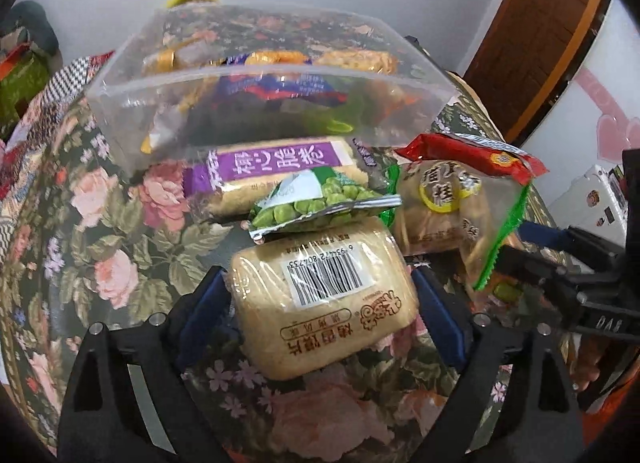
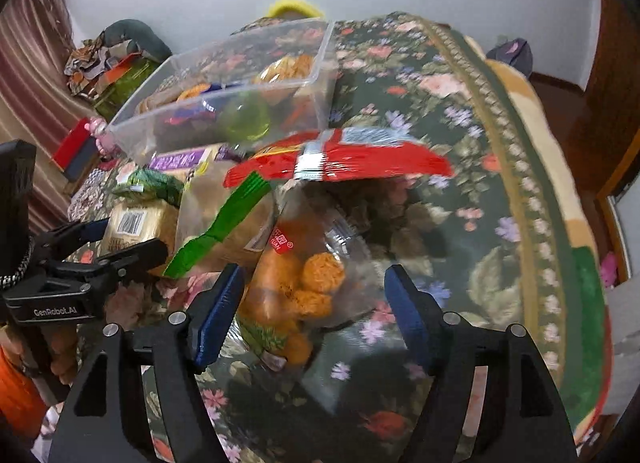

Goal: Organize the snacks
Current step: 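Grasp the cream cracker pack with left tool while right tool grasps the orange snack bag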

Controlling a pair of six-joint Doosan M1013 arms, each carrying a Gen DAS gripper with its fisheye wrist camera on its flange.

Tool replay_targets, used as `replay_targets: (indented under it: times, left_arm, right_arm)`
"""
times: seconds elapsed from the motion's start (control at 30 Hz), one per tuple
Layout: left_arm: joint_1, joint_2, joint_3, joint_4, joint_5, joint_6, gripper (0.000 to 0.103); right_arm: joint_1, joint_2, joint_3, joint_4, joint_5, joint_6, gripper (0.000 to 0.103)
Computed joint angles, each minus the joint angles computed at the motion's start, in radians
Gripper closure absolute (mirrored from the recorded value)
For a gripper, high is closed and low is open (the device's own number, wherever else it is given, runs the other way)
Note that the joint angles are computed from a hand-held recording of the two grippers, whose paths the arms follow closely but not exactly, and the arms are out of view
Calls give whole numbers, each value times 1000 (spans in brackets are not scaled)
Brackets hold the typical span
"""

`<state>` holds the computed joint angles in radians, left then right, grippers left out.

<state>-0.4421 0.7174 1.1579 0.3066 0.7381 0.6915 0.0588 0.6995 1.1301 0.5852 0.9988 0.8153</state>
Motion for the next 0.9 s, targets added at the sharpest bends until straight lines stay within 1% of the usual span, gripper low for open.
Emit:
replay_targets:
  times: [0.03,0.1,0.17,0.23,0.27,0.33,0.37,0.4,0.6,0.9]
  left_arm:
    - [0,1,2,7,-5,-6,11]
    - [-5,5,1,41,-9,-21,11]
    - [-7,6,1,55,-10,-22,12]
    - [-6,0,14,62,-30,-27,13]
    - [-7,-4,21,69,-39,-35,14]
    - [-10,-14,38,83,-46,-51,14]
    - [-11,-22,49,92,-48,-59,14]
    - [-14,-27,56,102,-48,-69,14]
    - [-25,-63,100,152,-52,-132,15]
    - [-45,-135,167,272,-70,-253,15]
  right_arm:
    - [2,1,2,2,-1,4,32]
    - [3,4,3,3,-4,17,27]
    - [3,15,-9,-2,35,44,25]
    - [3,9,7,7,16,34,27]
    - [4,3,17,8,5,23,31]
    - [1,-3,24,20,10,14,37]
    - [-1,-5,26,30,18,11,46]
    - [-5,-5,26,44,34,5,51]
    - [-15,-24,46,51,22,5,52]
    - [-37,-86,91,86,-33,-38,52]
